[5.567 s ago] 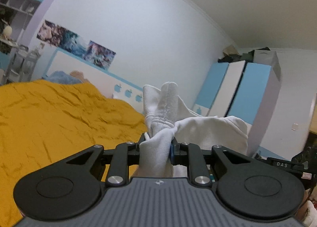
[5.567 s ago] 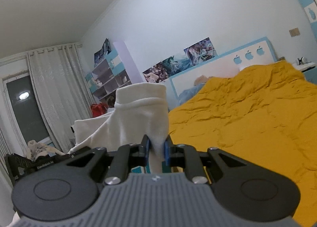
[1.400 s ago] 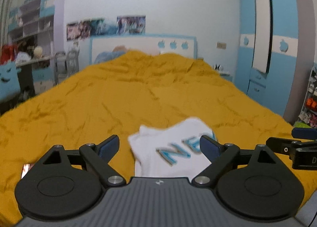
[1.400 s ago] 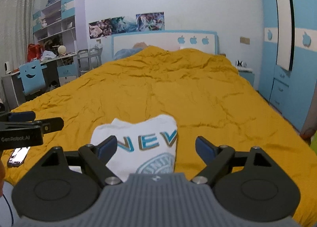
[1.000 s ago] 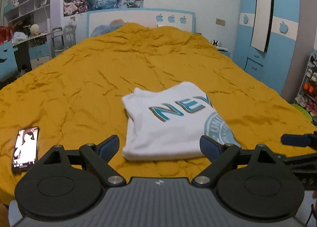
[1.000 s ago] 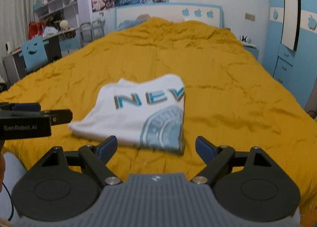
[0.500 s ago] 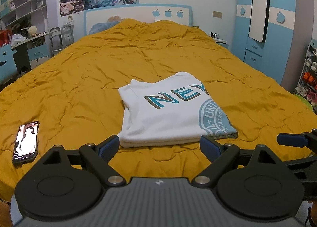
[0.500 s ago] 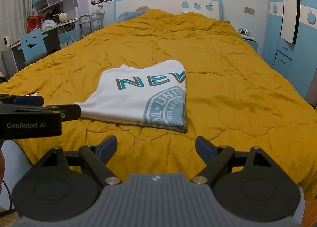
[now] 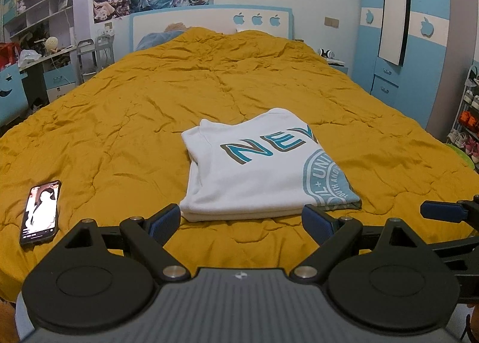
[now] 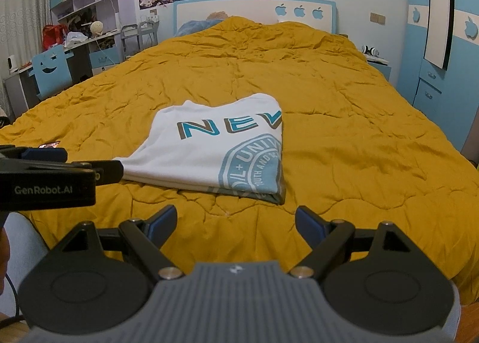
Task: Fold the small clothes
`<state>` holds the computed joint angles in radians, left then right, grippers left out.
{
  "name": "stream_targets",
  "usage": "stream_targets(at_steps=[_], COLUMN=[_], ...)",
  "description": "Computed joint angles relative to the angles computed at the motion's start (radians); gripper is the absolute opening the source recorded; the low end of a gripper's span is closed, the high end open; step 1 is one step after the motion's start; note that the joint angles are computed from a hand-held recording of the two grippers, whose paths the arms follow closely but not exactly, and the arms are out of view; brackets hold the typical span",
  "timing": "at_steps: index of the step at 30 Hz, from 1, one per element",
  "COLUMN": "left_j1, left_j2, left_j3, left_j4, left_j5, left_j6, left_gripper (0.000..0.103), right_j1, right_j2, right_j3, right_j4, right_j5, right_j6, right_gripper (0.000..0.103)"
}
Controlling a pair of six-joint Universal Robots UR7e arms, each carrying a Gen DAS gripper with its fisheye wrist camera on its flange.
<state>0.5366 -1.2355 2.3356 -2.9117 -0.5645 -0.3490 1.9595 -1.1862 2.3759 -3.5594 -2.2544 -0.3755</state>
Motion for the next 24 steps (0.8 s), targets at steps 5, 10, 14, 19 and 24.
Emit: stream_targets(at_steps=[5, 10, 14, 19, 24], left_j1=[-0.003, -0.006, -0.006, -0.006, -0.005], left_j2=[0.002, 0.001, 0.0, -0.001, -0.001], left_j3=[-0.001, -0.001, -0.001, -0.001, 0.0], left_j4=[-0.001, 0.01, 0.011, 0.01, 0.008], left_j5=[0.003, 0.006, 0.005, 0.005, 0.006], left_j6=[-0.001, -0.013, -0.013, -0.012, -0.011], left_gripper=[0.103, 0.103, 0.103, 0.103, 0.103], right_j1=[0.001, 0.004, 0.003, 0.006, 0.01], right_j2=[0.001, 0.001, 0.001, 0.004, 0.008], right_j3=[-0.002, 0.0, 0.001, 0.002, 0.007], right_j4=[0.001, -0.003, -0.005, -0.014, -0.025], right_j5=[-0.001, 0.0, 0.0, -0.001, -0.002], right_j6=[0.001, 0.0, 0.0, 0.0, 0.003], right_gripper=[0.082, 0.082, 0.082, 0.082, 0.082])
